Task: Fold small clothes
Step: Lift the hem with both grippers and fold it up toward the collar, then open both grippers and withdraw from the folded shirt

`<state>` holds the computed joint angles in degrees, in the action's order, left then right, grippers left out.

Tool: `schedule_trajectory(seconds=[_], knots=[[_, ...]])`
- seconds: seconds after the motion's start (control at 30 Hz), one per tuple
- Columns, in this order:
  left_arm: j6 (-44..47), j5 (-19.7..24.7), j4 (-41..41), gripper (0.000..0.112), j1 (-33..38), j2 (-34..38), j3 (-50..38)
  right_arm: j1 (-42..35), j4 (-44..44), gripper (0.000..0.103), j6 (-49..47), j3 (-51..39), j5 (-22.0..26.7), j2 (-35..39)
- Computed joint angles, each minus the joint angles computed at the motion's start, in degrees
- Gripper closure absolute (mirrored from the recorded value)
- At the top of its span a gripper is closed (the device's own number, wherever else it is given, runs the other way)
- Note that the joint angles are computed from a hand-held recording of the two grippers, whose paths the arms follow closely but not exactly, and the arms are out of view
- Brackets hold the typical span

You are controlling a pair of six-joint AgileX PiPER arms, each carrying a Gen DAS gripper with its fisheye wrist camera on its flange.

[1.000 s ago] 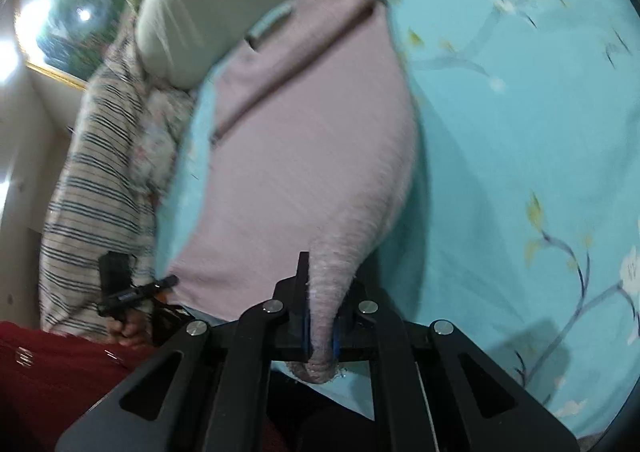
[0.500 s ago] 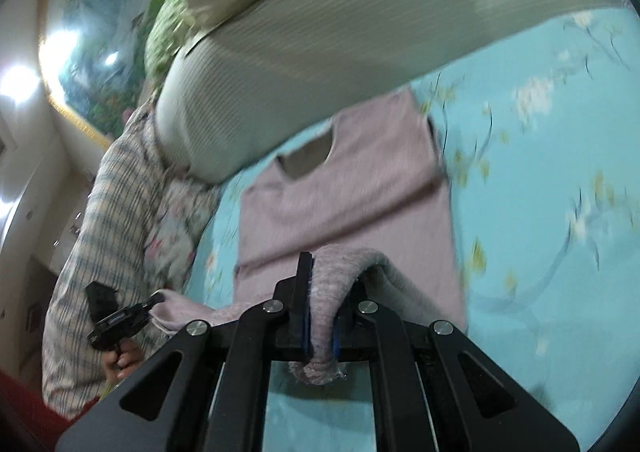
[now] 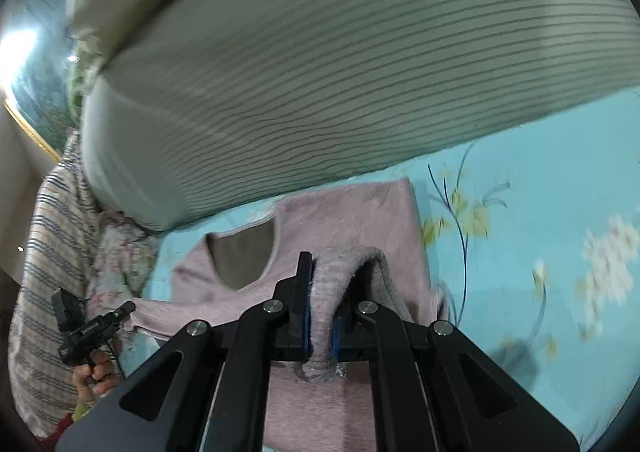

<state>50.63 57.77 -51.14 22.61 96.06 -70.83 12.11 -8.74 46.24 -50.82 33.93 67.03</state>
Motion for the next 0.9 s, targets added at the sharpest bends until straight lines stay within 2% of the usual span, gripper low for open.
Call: schedule_trajectory(seconds=[0.2, 0.3, 0.37, 0.43, 0.47, 0.5, 0.57, 0.67, 0.73, 0.8, 0.9], knots=[[-6.4, -9.7, 4.4, 0.106, -6.7, 10.8, -6.6, -7.1, 9.4, 0.094, -14.2, -2.8, -2.1, 12.1], [-10.1, -11.6, 7.6, 0.105, -8.5, 15.0, -9.3, -9.4, 13.5, 0.091, -17.9, -3.3, -1.1, 15.8], [-11.7, -12.1, 9.1, 0.101, -9.0, 16.7, -10.0, -12.6, 21.5, 0.09, -24.0, -1.7, -1.5, 14.9], [-11.7, -11.3, 8.7, 0.095, -8.4, 16.2, -9.0, -15.1, 28.1, 0.082, -29.2, 0.0, -1.5, 12.4], [-11.0, -10.5, 7.8, 0.085, -7.7, 15.6, -8.2, -15.6, 28.6, 0.069, -29.6, 0.6, -1.0, 10.6], [-9.8, -9.7, 6.6, 0.08, -6.9, 14.2, -6.7, -15.5, 26.8, 0.06, -28.1, 1.3, -0.6, 8.4], [-5.9, -10.0, 4.1, 0.064, -5.3, 9.7, -1.3, -13.3, 19.6, 0.057, -20.3, 3.4, -0.7, 2.2], [-0.5, -8.1, 2.0, 0.063, -4.1, 3.5, 6.3, -5.8, 10.8, 0.058, -11.3, 5.9, -0.1, -4.4], [2.5, -7.5, 1.9, 0.064, -5.5, 0.8, 11.4, -0.4, 10.7, 0.06, -12.2, 5.0, 1.8, -1.7], [3.2, -8.7, 3.5, 0.065, -8.6, 0.0, 14.6, 6.3, 7.9, 0.065, -12.9, 2.7, 4.4, 5.1], [0.1, -14.6, 7.4, 0.065, -15.2, 1.2, 17.0, 9.1, 4.6, 0.069, -14.2, -0.8, 6.7, 13.1]])
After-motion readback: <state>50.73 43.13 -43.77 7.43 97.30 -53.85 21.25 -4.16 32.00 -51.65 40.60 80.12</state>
